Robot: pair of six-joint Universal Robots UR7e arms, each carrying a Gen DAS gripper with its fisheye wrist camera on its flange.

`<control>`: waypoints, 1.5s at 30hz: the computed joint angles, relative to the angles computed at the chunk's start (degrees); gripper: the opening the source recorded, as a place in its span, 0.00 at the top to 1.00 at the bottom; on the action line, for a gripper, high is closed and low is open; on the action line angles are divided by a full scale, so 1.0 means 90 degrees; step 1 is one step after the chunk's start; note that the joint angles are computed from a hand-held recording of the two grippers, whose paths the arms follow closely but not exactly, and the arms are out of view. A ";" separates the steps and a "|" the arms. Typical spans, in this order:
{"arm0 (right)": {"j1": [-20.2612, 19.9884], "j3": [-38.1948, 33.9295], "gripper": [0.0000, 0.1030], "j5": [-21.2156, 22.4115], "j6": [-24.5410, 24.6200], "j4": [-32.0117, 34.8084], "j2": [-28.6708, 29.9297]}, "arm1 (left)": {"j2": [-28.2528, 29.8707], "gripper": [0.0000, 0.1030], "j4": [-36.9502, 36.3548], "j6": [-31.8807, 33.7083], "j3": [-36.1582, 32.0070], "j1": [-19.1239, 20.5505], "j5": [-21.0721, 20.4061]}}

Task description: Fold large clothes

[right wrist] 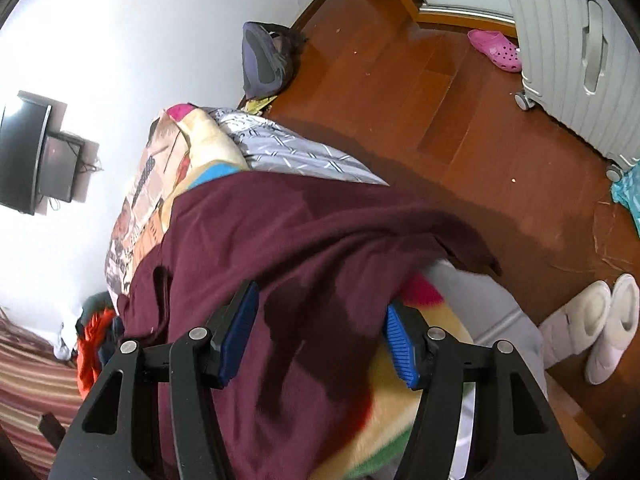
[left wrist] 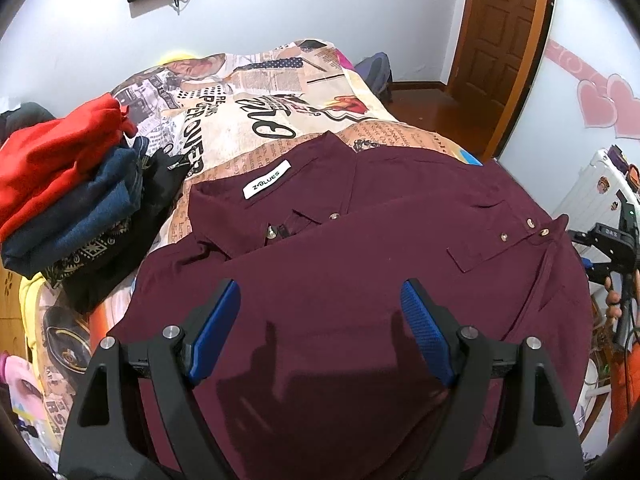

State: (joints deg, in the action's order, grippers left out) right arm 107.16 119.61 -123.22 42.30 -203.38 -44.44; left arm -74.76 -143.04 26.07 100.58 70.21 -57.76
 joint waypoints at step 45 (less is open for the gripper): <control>0.1772 -0.2881 0.76 -0.0309 -0.2176 0.4035 0.1180 | -0.0433 0.21 -0.0084 0.0387 0.0341 0.0141 -0.0129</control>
